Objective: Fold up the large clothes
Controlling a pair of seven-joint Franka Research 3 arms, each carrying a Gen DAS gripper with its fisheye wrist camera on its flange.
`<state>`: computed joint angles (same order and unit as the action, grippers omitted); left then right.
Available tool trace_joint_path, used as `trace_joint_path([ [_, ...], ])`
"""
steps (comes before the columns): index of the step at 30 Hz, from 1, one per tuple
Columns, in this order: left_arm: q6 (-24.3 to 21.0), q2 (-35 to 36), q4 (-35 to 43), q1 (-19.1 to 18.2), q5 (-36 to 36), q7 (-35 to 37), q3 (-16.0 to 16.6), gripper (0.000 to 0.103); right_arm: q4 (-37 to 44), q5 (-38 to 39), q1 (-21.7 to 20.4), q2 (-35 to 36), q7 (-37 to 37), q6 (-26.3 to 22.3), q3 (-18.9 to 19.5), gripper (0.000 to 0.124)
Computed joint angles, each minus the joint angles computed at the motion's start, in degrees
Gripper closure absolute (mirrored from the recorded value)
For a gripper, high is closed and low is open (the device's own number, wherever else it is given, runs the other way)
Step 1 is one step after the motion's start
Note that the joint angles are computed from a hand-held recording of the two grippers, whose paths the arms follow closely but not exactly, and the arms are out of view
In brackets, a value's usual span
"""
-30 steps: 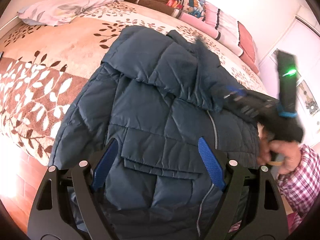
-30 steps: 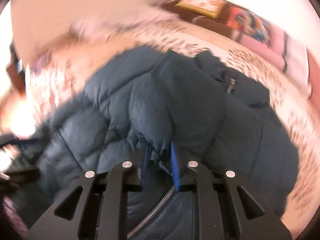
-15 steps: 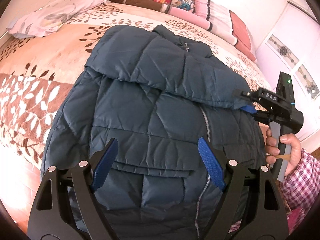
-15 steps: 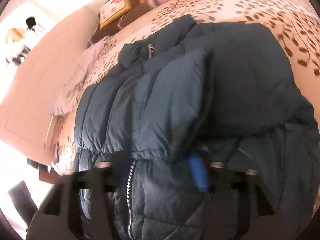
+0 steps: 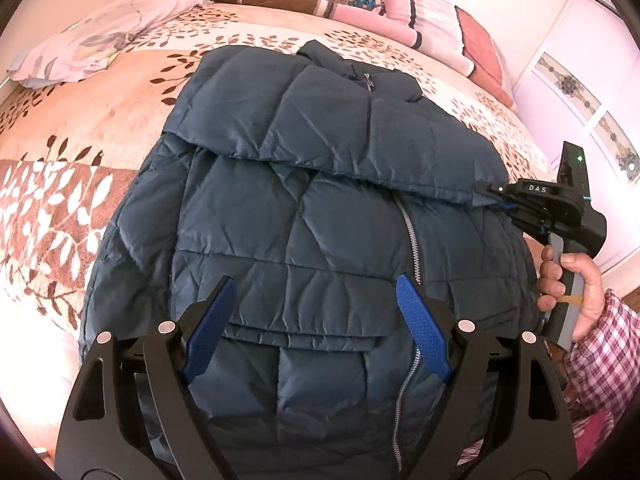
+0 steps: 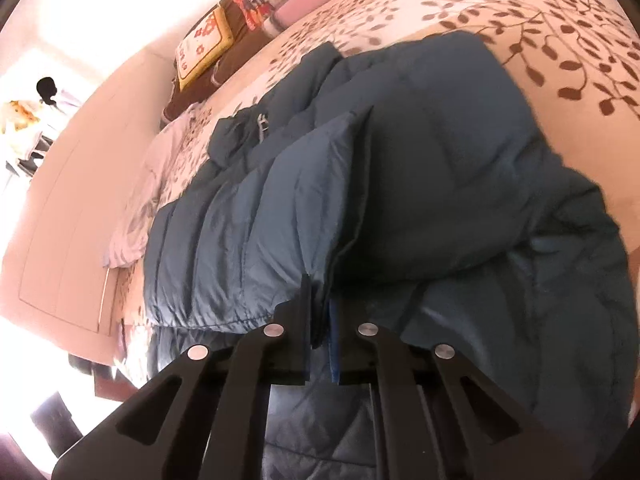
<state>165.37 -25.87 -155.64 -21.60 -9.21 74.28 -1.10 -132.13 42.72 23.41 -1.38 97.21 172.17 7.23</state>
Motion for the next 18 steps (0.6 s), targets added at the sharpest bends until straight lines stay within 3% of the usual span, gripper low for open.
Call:
trace_joint_path([
  [3, -0.2, 0.4, 0.3, -0.1, 0.0, 0.3, -0.1, 0.022, -0.2, -2.1, -0.4, 0.2, 2.1, -1.0, -0.2, 0.116],
  [6, -0.3, 0.2, 0.4, 0.2, 0.4, 0.1, -0.6, 0.022, -0.1, -10.3, -1.1, 0.8, 9.3, -3.3, -0.2, 0.113],
  [8, -0.3, 0.1, 0.3, 0.5, 0.7, -0.3, -0.9, 0.022, -0.6, -17.3, -1.5, 0.4, 15.7, -3.9, -0.2, 0.102],
  [10, -0.2, -0.1, 0.2, 0.6, 0.7, -0.5, -0.8, 0.022, -1.2, -21.0, -1.9, -0.4, 19.7, -4.3, -0.3, 0.08],
  [12, -0.1, -0.1, 0.1, 0.6, 0.7, -0.8, -0.8, 0.022, -2.8, -27.0, -3.0, -2.2, 25.3, -3.7, 0.1, 0.076],
  [15, 0.4, -0.1, -0.1, 0.3, 0.6, -0.9, -0.6, 0.022, -6.3, -47.0, -9.2, -6.4, 42.6, -2.0, 4.1, 0.077],
  [16, 0.5, -0.1, -0.1, 0.2, 0.5, -0.9, -0.5, 0.022, -6.8, -53.7, -12.4, -7.7, 47.9, -1.9, 6.6, 0.082],
  [18, 0.4, 0.0, -0.1, 0.1, 0.5, -1.1, -0.4, 0.022, -6.9, -58.0, -12.9, -8.6, 47.9, -0.7, 7.0, 0.101],
])
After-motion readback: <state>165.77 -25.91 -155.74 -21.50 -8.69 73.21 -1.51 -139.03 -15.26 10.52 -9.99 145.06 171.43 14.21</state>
